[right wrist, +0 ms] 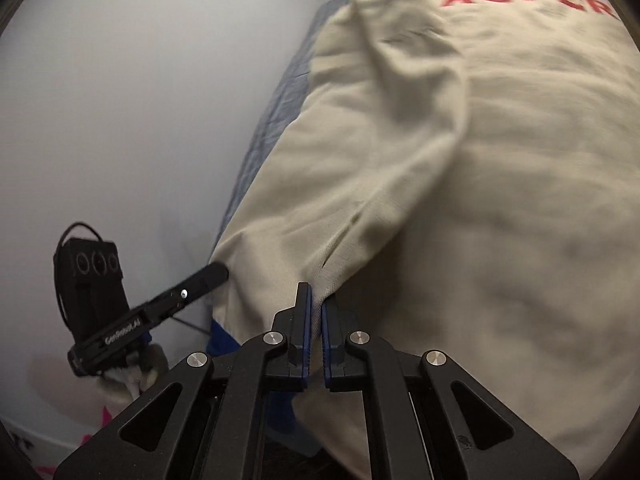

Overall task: Fold large clothes
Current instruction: 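Grasp the jacket's side edge with the right tool and fold it inward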

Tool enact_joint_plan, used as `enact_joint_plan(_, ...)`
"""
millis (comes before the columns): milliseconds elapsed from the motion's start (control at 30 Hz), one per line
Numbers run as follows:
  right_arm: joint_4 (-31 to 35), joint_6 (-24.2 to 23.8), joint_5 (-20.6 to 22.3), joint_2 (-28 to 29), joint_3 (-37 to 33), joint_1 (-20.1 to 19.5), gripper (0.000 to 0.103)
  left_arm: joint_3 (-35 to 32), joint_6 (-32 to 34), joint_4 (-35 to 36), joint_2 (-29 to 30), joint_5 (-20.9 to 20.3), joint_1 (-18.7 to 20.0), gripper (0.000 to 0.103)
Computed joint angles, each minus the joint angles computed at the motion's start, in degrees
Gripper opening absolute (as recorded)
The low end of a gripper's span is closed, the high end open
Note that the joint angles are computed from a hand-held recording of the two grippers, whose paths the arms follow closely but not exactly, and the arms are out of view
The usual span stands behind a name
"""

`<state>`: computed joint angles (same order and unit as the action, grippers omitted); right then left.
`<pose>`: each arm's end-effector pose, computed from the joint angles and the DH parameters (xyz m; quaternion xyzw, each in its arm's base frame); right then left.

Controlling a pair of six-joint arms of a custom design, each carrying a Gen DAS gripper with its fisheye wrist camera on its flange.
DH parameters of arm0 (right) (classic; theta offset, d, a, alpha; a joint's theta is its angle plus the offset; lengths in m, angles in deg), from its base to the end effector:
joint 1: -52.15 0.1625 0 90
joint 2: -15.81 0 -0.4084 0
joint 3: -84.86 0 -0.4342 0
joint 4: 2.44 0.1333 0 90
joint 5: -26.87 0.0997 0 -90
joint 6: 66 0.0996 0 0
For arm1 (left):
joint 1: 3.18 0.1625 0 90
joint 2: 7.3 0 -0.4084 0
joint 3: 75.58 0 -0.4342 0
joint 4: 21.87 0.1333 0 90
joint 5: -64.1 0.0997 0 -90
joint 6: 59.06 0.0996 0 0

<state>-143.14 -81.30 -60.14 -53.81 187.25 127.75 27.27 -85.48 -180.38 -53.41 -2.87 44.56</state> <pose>-0.0232 -0.6474 0.2464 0.0118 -0.9874 0.1572 0.0150 -0.3013 -0.5877 0.0244 0.1140 0.9682 -0.1950 0.1073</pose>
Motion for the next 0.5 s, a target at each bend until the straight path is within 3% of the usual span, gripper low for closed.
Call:
enact_joint_plan(100,-0.5,-0.9,-1.1,1.9,0.9,2.4,0.003,2.5,-0.8,3.8,-2.4,3.6,0.3,0.000)
enact_joint_plan(267,-0.4,0.8,-8.2,7.0,-0.1,4.2,0.003,2.5,-4.1,7.3,-1.3,1.8,2.9,0.000)
enact_joint_plan(500,-3.5,0.3,-10.5,4.4,1.0,4.8,0.003,3.4,-2.1,5.5,-1.3,-0.4,2.3,0.000)
